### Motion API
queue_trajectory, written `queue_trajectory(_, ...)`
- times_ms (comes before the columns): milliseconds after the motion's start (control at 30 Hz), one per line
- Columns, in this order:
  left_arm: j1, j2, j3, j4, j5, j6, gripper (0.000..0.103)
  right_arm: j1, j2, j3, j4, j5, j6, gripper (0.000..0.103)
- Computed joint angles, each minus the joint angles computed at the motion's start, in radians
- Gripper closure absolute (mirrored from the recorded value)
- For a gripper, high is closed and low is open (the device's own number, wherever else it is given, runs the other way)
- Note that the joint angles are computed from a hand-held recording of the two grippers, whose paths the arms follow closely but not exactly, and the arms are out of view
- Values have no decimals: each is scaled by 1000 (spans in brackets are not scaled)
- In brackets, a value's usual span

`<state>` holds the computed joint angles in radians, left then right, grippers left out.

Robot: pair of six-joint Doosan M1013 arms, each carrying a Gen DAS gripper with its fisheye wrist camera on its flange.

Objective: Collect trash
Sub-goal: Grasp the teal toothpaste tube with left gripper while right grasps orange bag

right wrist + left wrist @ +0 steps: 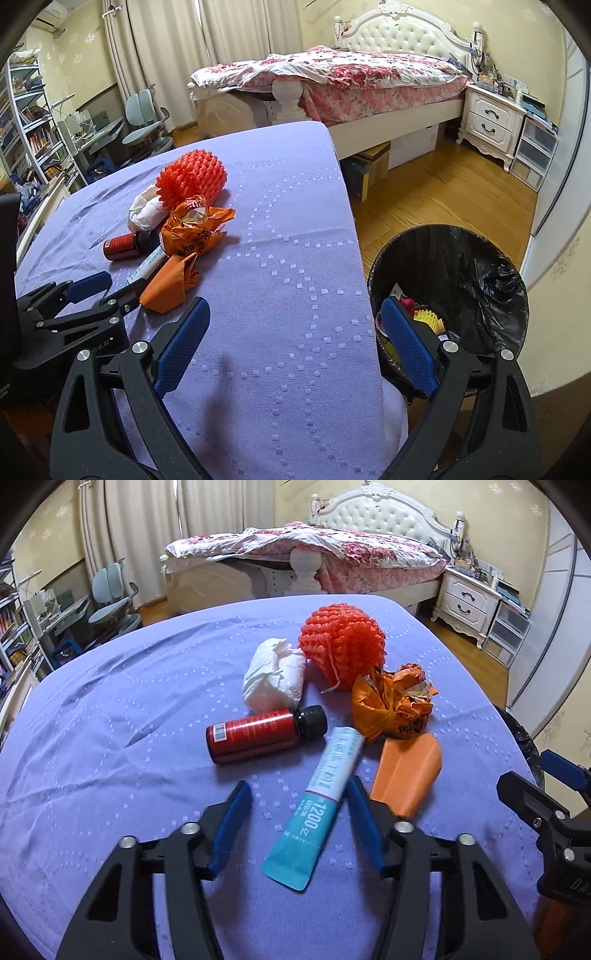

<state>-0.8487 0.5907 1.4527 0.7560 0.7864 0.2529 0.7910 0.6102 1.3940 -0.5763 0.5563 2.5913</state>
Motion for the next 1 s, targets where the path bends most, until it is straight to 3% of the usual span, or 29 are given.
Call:
queue_trajectory(100,-4,-6,11,10,-18,11,71,1,3,-4,3,4,-7,11)
queue_trajectory(233,-11,-14,25,22,-29,10,80,1,3,-1,-2,5,-11,11)
queue_trajectory(467,-22,-52,88,53,-49,-91,82,8,3,-2,4,0,-29,11)
queue_trajectory(800,-1,-96,155,73,26,-229,82,30,30,-46,65,-9,-131,11)
queue_trajectory(1000,19,-105,169,76,44,-261,83,42,76,-124,97,32,-173,15)
